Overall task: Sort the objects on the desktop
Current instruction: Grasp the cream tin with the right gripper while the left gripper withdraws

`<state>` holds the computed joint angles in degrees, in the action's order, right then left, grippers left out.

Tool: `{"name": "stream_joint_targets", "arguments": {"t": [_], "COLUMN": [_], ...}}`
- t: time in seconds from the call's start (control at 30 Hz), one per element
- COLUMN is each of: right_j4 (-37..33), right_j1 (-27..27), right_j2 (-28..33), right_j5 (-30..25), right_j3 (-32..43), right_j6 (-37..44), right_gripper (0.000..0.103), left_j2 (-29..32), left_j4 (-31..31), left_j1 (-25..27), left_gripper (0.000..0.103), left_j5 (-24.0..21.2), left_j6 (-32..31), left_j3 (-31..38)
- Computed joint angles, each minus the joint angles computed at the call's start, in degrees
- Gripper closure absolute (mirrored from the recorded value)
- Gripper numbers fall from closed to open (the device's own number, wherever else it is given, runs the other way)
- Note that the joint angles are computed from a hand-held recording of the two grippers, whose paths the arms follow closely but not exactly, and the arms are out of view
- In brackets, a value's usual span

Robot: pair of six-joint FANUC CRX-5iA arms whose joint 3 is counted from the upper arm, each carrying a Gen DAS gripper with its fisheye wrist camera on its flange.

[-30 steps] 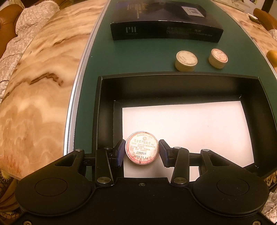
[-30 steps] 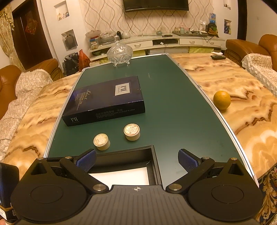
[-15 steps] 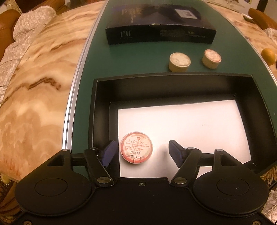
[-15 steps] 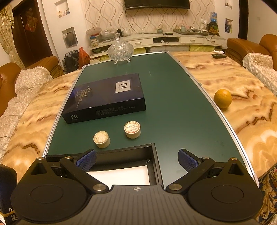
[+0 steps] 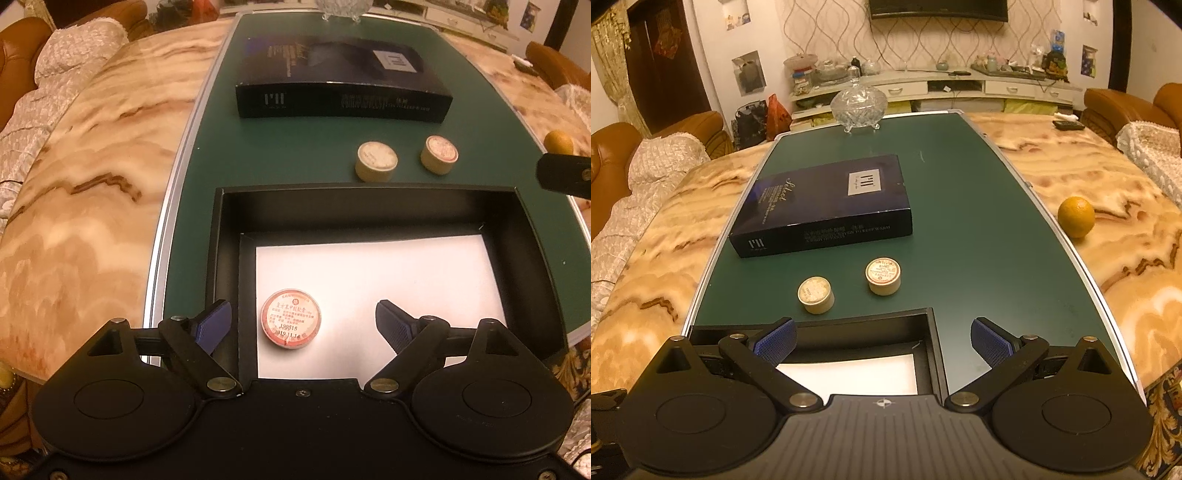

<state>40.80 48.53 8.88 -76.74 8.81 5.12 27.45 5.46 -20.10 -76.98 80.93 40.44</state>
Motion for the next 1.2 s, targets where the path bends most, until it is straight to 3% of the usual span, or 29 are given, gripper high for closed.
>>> {"name": "stream_joint_targets", "arguments": {"t": [0.23, 0.5, 0.63, 0.8, 0.87, 1.2], "right_j4": [0.44, -0.84, -3.96, -7.23, -8.66, -11.94], "right_j1": [-0.67, -4.05, -6.98, -9.83, -10.73, -13.16], "right_j2": [0.00, 0.28, 2.13, 5.08, 6.32, 12.58], "right_j5": [2.17, 5.98, 5.70, 5.29, 5.46, 4.03], "right_j3": [-0.63, -0.70, 1.96, 5.13, 6.35, 12.56], "right_j6": [0.82, 4.41, 7.62, 11.61, 13.36, 18.76], "right_gripper": [0.000, 0.003, 0.016, 0.020, 0.026, 0.031], "left_j2": [-1.63, -2.82, -3.19, -3.18, -3.17, -3.11], "left_j4": [1.42, -1.02, -0.68, -0.06, 0.14, 0.82], "left_j1": [0.78, 1.40, 1.91, 2.29, 2.43, 2.99], "left_gripper": [0.011, 0.005, 0.005, 0.004, 0.004, 0.004], "left_j5": [1.13, 1.60, 2.00, 1.99, 1.85, 1.42], "left_j6": [-0.86, 0.43, 0.34, 0.12, 0.04, -0.33], "left_j3": [-2.09, -2.74, -3.39, -3.88, -3.99, -4.48]}}
